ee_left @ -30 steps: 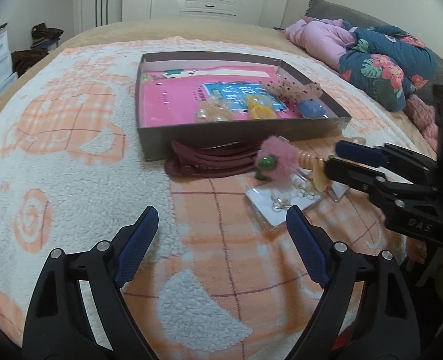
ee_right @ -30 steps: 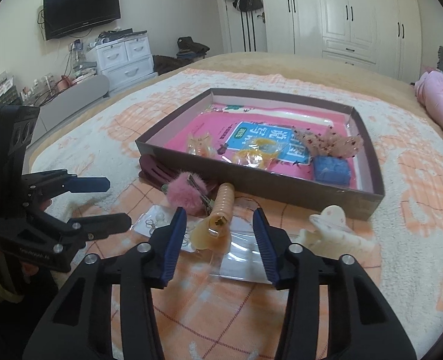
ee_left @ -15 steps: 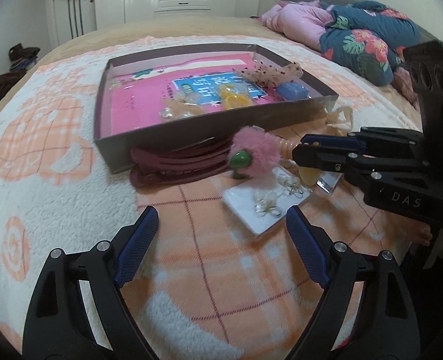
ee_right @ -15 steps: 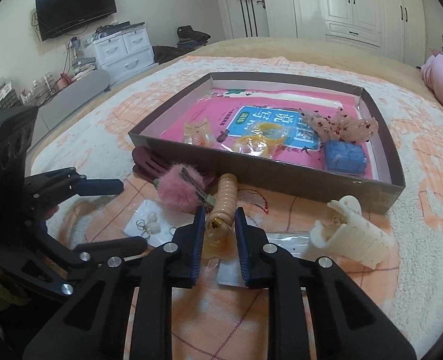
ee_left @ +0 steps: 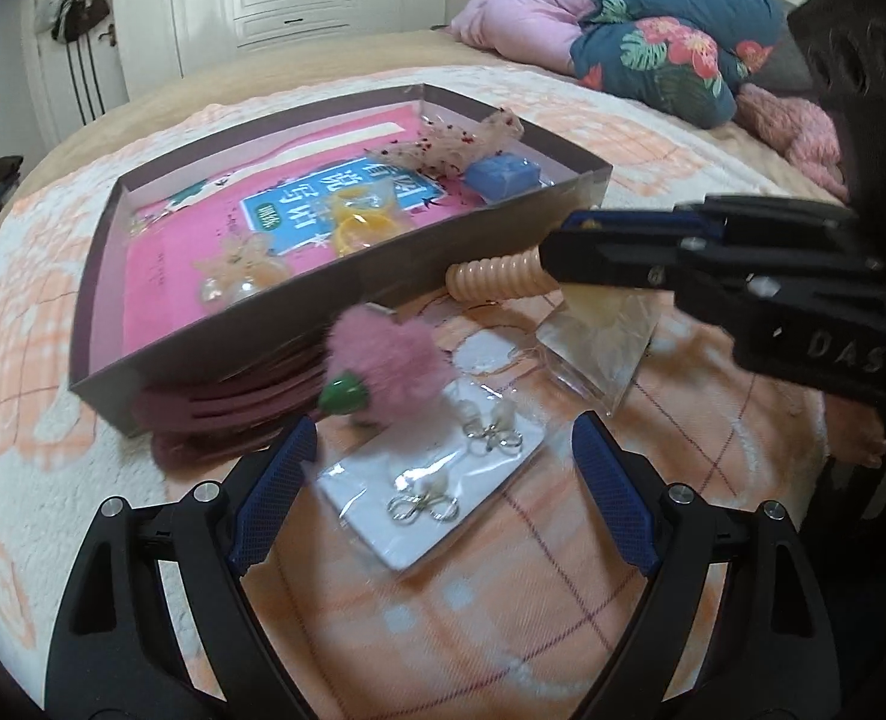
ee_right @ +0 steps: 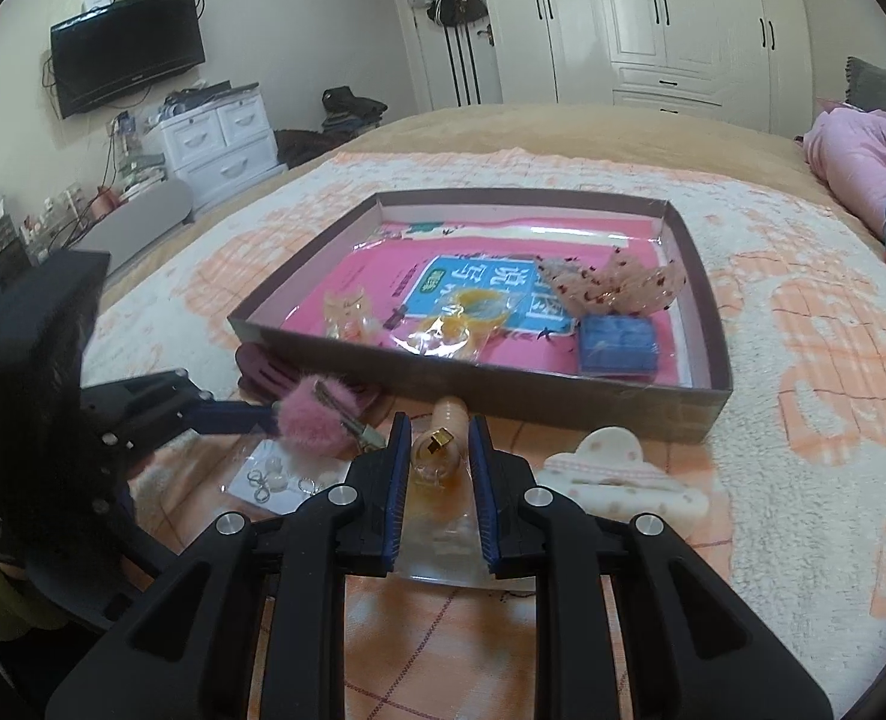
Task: Organize jewelry
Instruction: 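Grasp the coiled orange hair tie with the right tool while the left tool grasps the earring card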
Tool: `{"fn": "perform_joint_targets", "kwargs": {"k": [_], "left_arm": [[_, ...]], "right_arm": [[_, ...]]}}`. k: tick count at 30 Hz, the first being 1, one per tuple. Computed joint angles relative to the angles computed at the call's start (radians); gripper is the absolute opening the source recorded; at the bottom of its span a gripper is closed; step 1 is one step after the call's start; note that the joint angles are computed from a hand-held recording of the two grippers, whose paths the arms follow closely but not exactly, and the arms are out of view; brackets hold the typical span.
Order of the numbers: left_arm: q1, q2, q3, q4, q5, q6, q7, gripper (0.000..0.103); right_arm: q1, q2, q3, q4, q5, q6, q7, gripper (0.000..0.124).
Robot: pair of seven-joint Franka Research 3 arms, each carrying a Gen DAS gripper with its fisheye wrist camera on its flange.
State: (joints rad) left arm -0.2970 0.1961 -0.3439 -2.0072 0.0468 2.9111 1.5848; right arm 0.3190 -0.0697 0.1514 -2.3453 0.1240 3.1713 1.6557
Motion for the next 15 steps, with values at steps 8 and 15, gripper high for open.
{"fn": "perform_joint_targets", "kwargs": {"k": [8, 15], "left_arm": [[-0.024, 0.008, 0.029, 0.016, 0.089, -0.016, -0.094, 0.064], [-0.009, -0.037, 0.012, -0.035, 0.04, 0.003, -0.086, 0.063]], "right_arm": [[-0.016, -0.015, 0.007, -0.011, -0.001, 0.021, 0.016, 0.017], [-0.108, -0.028, 0.085, -0.022, -0.119, 0.034, 0.113, 0.017]]}}
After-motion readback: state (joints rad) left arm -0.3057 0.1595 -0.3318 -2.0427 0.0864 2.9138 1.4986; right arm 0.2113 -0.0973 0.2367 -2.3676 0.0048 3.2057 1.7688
